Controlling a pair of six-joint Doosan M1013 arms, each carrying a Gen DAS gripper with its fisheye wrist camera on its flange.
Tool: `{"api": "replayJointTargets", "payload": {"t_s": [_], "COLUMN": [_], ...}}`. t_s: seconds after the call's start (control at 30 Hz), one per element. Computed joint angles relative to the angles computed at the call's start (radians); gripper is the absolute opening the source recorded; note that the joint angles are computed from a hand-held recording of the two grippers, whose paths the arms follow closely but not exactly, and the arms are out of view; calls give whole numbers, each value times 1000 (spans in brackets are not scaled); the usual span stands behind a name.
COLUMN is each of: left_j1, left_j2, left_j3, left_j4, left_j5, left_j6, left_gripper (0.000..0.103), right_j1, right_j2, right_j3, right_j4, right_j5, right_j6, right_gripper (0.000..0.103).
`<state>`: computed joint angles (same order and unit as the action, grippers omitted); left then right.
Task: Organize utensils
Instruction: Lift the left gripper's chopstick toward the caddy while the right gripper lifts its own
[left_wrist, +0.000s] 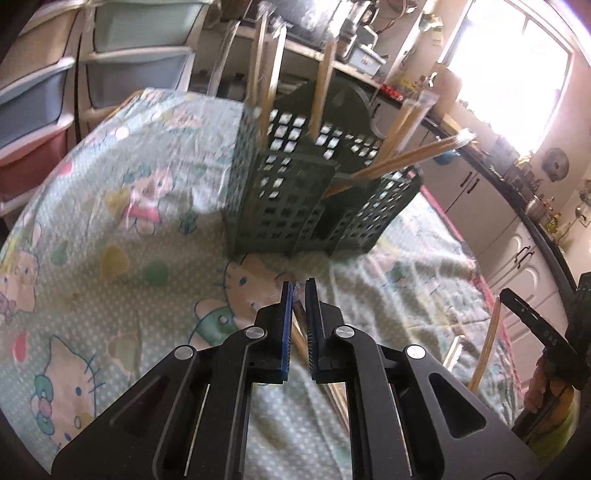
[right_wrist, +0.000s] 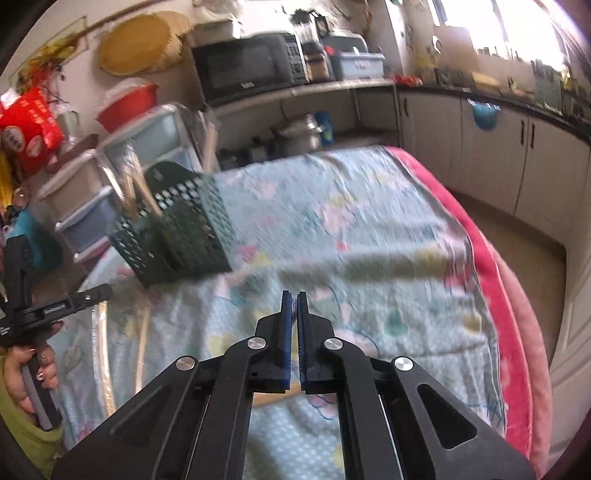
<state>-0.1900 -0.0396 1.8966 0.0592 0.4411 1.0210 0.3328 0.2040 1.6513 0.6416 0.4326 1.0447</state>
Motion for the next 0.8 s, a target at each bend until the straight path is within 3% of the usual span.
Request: {"api": "replayJointTargets", "payload": {"t_s": [0.47,0.8], "left_j1": [-14,-26], "left_j2": [-39,-54], "left_j3": [-17,-40], "left_j4": [-5,-24], "left_j5": [-51,-88], "left_j6": [49,109], "left_gripper": [3,2], "right_j1": [32,46], "right_j2": [-54,-80], "right_j3": [-16,-21], "right_j4": [330,428], "right_j5": [0,-23], "right_j6": [-377,-510], "right_gripper": [2,1]}}
